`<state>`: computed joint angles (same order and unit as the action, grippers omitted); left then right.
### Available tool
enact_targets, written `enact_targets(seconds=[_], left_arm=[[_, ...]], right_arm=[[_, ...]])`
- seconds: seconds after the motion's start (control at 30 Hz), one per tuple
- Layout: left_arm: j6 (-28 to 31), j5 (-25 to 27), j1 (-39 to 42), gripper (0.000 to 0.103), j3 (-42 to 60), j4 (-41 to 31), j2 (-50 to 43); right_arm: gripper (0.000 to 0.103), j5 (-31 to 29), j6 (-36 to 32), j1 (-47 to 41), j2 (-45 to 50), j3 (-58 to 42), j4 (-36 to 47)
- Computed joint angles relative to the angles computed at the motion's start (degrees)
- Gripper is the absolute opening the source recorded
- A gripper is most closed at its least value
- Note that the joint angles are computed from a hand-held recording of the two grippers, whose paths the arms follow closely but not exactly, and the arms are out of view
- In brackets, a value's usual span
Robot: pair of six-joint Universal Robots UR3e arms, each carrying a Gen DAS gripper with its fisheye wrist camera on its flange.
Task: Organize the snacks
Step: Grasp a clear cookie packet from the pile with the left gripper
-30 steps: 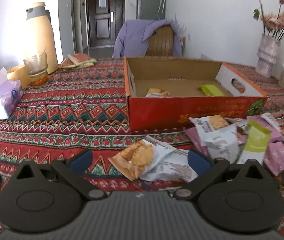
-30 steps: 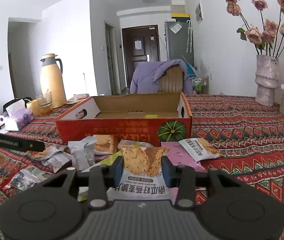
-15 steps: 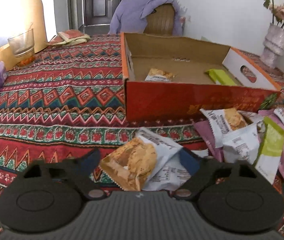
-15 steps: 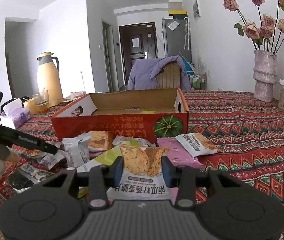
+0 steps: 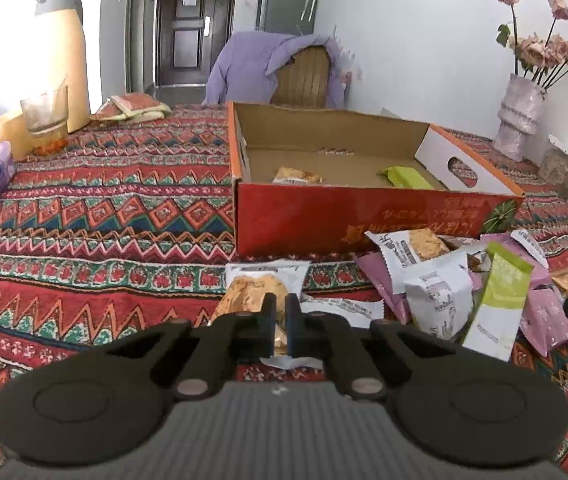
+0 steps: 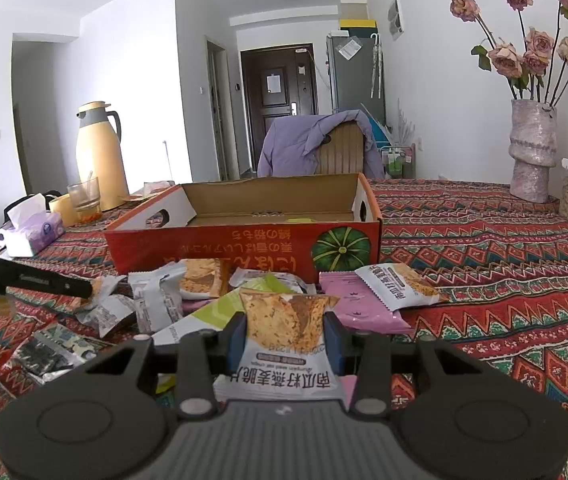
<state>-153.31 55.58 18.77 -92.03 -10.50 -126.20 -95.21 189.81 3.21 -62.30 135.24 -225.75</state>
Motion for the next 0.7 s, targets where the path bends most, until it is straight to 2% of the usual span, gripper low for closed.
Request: enact_targets(seconds=[0.13,0.2,0.23,0.27,0.3,0.4,0.5,0.57,0.7], left_arm=[[-0.75,0.12,0.24,0.008,0.71,-0.03,-0.03],[-1.87,2.22,-0.54,0.024,3.25,-1.34,-1.02],[-2.06,2.85,-0.77,0.042,4.06,-1.84,-1.33],[-2.07,3.42,-1.17,0.056,5.18,-1.82,-2.03],[-2.07,4.56,-1.84,0.06,6.53,-1.71,-2.91],[-2.95,10.8,-4.57,0.061,12.26,-3.26,-6.22],[-2.8,13.14,-5.53,0.056,17.07,-7.27,-9.07],[-2.2,13.95,-5.78,0.051,18.91,-9.64,-10.35],[-1.65,10.14,-3.96,0.043,16.62,-8.5,-9.72]], right_arm=[[0.04,-0.05,0.07,0.06,0.01,-0.11,0.17],[0.04,-0.17,0.14,0.27,0.05,-0.18,0.29],[0.04,-0.25,0.17,0.38,0.06,-0.15,0.27],[0.04,-0.31,0.21,0.47,0.1,-0.17,0.31],[0.04,-0.27,0.23,0.47,0.04,-0.09,0.33],[0.04,-0.5,0.13,0.76,-0.13,-0.28,0.6],[0.04,-0.38,-0.06,0.53,-0.38,0.03,0.4],[0.04,-0.42,-0.09,0.44,-0.45,0.1,0.37],[0.04,-0.37,0.02,0.37,-0.28,-0.15,0.68]])
